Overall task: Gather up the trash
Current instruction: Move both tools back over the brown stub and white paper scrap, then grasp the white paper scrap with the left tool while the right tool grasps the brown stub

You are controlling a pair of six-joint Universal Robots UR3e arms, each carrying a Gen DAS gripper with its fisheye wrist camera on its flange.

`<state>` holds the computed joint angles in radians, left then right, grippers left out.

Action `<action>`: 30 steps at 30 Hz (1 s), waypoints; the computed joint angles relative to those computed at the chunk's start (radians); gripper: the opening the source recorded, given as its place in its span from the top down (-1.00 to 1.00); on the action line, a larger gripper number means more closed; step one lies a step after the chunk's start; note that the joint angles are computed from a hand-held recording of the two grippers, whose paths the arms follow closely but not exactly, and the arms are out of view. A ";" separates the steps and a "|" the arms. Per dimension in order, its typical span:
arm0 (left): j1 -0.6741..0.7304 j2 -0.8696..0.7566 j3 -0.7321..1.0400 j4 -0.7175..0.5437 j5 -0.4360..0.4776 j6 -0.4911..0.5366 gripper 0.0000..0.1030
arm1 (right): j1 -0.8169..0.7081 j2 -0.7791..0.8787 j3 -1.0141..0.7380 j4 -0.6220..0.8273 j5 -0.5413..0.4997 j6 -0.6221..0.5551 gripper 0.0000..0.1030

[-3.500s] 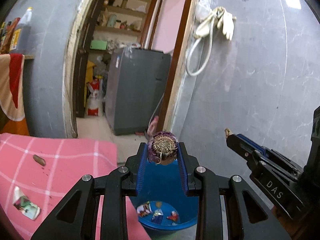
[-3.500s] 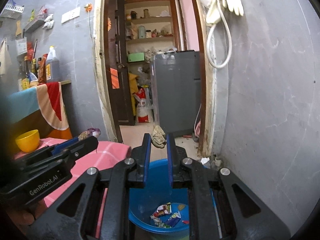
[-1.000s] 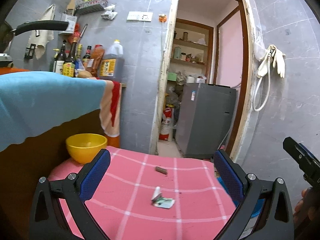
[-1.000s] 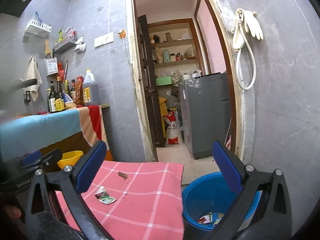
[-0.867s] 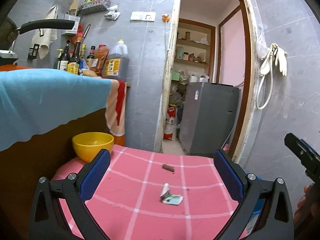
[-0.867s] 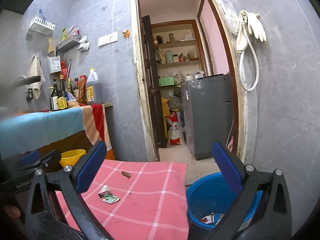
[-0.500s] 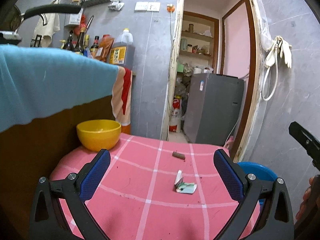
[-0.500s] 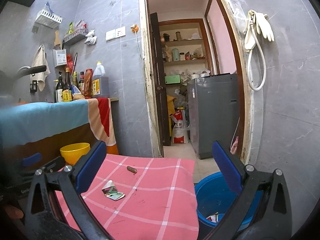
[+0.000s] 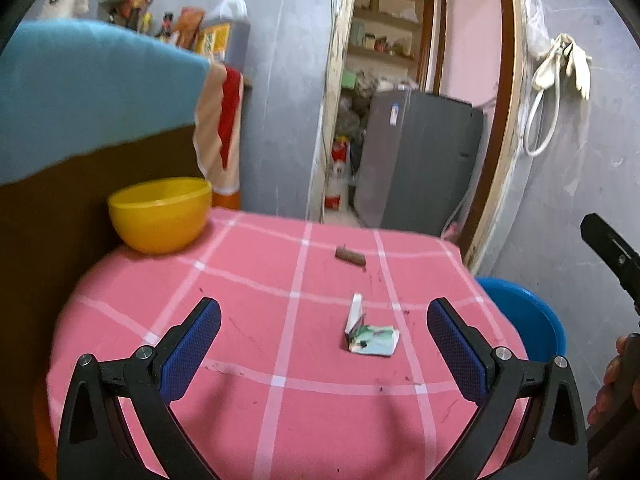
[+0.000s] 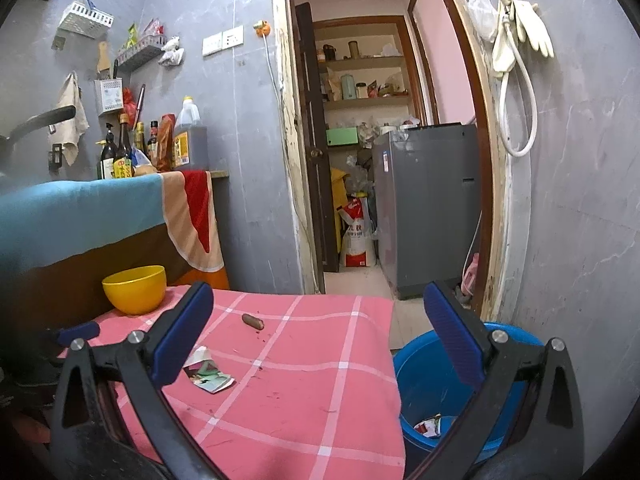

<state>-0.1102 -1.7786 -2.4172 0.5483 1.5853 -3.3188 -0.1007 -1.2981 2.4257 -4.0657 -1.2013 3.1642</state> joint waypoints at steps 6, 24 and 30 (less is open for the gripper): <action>0.044 -0.007 0.056 -0.142 -0.088 0.019 -0.81 | 0.013 0.055 -0.054 0.032 -0.015 -0.001 -0.99; 0.118 -0.047 0.208 -0.446 -0.296 0.137 0.77 | 0.080 0.152 -0.262 0.314 -0.045 -0.038 -0.98; 0.128 -0.047 0.218 -0.454 -0.299 0.133 0.94 | 0.094 0.171 -0.316 0.396 -0.042 -0.056 -0.98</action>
